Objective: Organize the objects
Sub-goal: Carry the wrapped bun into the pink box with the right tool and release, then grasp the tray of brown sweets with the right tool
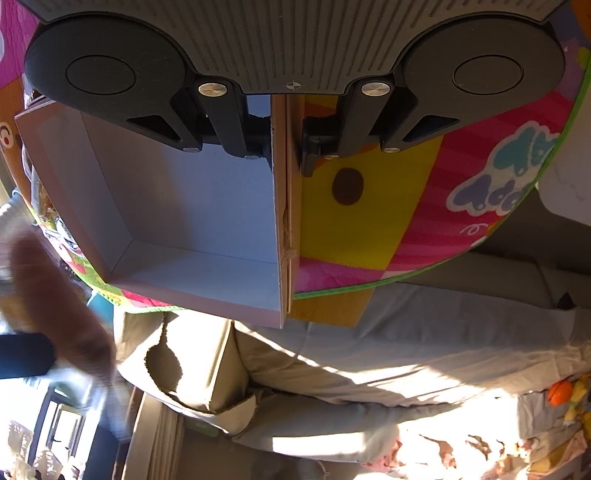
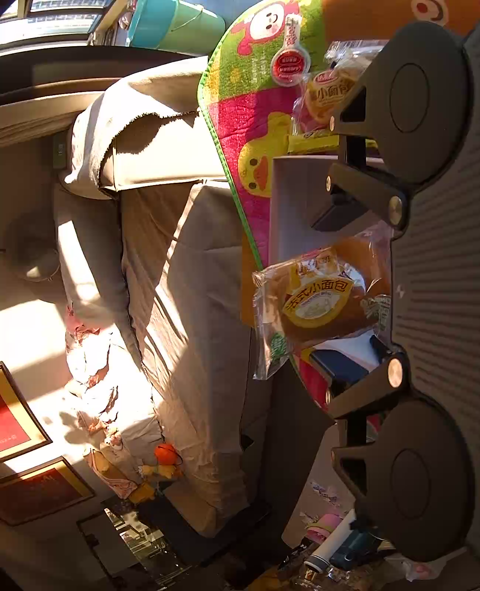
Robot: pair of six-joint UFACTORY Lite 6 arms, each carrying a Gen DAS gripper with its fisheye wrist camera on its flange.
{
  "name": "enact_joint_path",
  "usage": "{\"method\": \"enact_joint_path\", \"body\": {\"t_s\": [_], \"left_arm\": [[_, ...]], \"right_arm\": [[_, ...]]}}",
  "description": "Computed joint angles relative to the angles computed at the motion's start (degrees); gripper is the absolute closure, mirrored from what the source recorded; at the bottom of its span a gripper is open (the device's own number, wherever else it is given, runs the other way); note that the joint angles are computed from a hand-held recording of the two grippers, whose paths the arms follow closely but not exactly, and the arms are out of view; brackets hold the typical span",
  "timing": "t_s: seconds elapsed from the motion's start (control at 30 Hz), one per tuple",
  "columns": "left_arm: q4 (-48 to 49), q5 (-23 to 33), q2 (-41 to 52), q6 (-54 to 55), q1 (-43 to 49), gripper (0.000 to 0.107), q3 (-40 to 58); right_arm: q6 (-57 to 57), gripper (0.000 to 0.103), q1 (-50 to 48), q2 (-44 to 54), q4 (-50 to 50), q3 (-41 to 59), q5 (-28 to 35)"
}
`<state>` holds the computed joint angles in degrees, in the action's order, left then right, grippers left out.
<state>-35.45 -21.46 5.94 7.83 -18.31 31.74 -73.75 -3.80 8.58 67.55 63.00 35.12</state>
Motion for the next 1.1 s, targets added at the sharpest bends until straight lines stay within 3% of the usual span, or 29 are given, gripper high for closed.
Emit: {"method": "enact_joint_path", "body": {"t_s": [0.13,0.27,0.4,0.57,0.7,0.83,0.97,1.1], "left_arm": [[3.3,-0.3,-0.4,-2.6,0.5,0.094,-1.1],[3.7,-0.5,-0.4,-2.8,0.5,0.094,-1.2],[5.6,-1.0,-0.3,-5.7,0.9,0.094,-1.5],[5.8,-0.7,-0.5,-6.0,0.9,0.094,-1.6],[5.3,-0.4,-0.7,-5.1,1.0,0.094,-1.6],[3.7,-0.1,-1.2,-3.4,0.6,0.094,-1.8],[2.4,0.4,-1.4,-2.3,0.5,0.094,-1.7],[0.2,0.7,-1.0,0.1,0.0,0.094,-1.0]], "right_arm": [[-6.3,0.029,-1.2,-1.6,4.0,-2.4,-2.0],[-20.4,0.028,-13.4,-6.5,10.0,-9.8,2.0],[-39.3,0.021,-24.9,-9.5,17.3,-18.6,0.7],[-52.1,0.019,-33.0,-6.7,18.1,-25.3,-0.4],[-60.4,0.019,-33.8,-3.7,21.5,-31.3,-0.8],[-77.1,0.019,-27.0,-2.5,38.7,-36.9,-4.5],[-80.2,0.010,-22.4,0.9,48.4,-36.1,-4.6],[-86.4,0.014,-22.4,1.1,54.7,-36.7,-3.7]]}}
